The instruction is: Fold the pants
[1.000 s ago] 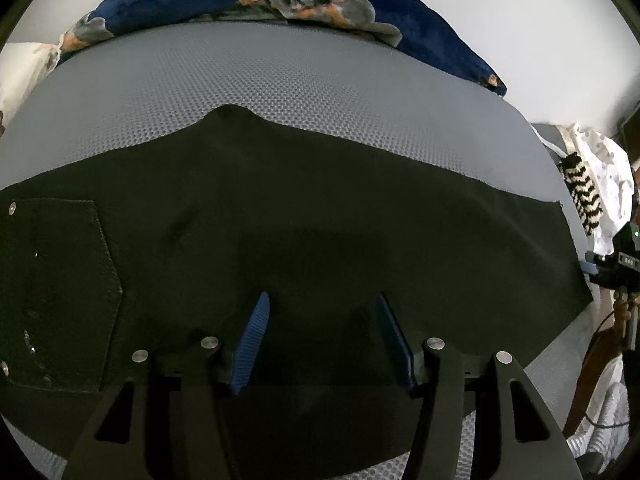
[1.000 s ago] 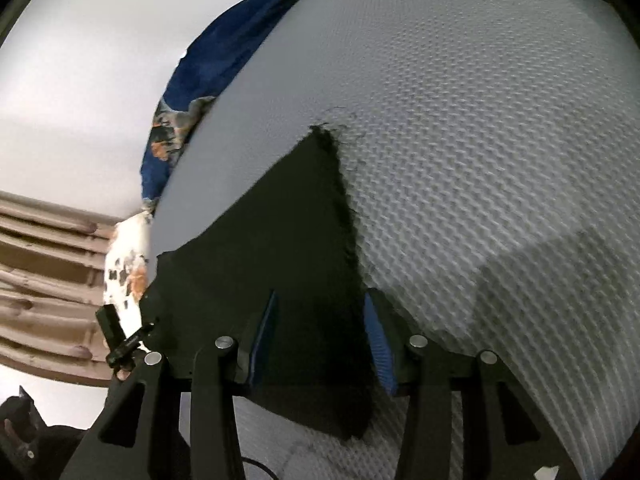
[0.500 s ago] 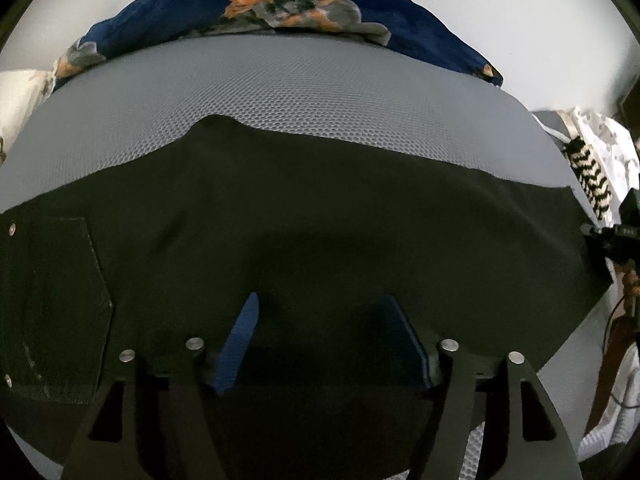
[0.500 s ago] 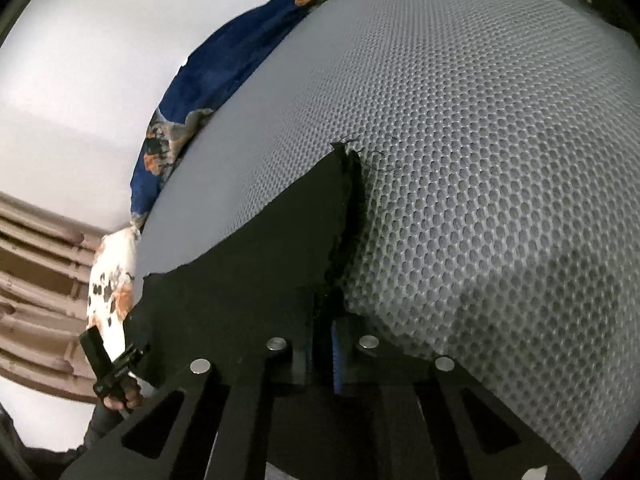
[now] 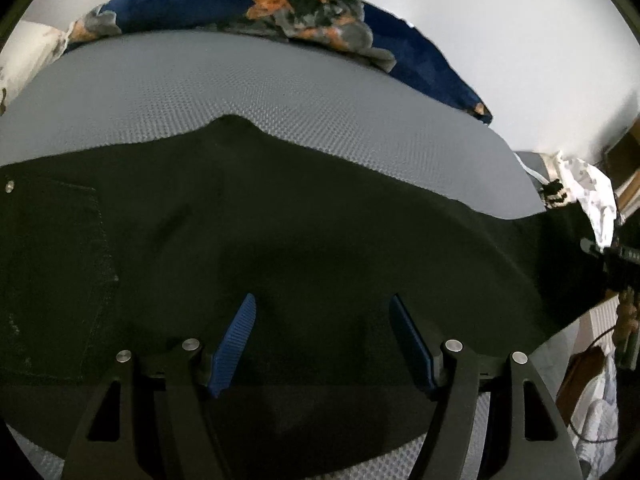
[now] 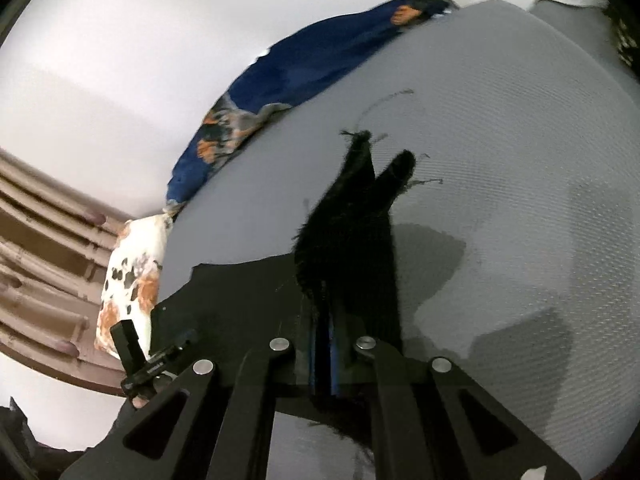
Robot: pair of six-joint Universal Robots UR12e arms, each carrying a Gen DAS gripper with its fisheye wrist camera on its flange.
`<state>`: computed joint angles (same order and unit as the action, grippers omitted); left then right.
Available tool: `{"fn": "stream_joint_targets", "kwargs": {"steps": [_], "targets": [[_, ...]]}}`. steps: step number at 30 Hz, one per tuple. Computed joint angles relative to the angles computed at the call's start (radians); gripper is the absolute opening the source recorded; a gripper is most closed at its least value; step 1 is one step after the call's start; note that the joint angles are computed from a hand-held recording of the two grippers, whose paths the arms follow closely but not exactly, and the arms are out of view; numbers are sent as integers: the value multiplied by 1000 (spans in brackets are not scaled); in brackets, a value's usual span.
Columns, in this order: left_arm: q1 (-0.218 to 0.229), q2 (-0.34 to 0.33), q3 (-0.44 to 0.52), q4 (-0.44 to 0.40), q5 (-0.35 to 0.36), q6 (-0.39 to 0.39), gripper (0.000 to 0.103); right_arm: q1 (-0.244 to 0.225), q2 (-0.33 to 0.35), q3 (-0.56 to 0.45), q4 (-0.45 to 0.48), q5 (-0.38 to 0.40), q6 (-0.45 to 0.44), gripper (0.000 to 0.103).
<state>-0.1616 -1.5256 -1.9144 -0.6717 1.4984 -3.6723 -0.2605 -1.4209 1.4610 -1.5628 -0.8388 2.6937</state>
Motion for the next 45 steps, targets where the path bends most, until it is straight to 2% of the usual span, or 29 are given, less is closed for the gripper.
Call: {"fn": "stream_joint_targets", "kwargs": {"steps": [11, 18, 29, 35, 38, 41, 43, 45], "targets": [[35, 62, -42, 77, -12, 10, 70, 105, 6, -21, 9, -2, 14, 6], [66, 101, -73, 102, -12, -1, 70, 186, 29, -21, 25, 31, 28, 6], [115, 167, -109, 85, -10, -18, 70, 323, 88, -23, 71, 14, 16, 6], [129, 184, -112, 77, -26, -18, 70, 387, 95, -8, 57, -42, 0, 6], [129, 184, -113, 80, -35, -14, 70, 410, 96, 6, 39, -81, 14, 12], [128, 180, -110, 75, -50, 0, 70, 410, 98, 4, 70, -58, 14, 24], [129, 177, -109, 74, -70, 11, 70, 396, 96, 0, 105, -11, 6, 30], [134, 173, -109, 70, -102, 14, 70, 386, 82, 5, 87, 1, 10, 37]]}}
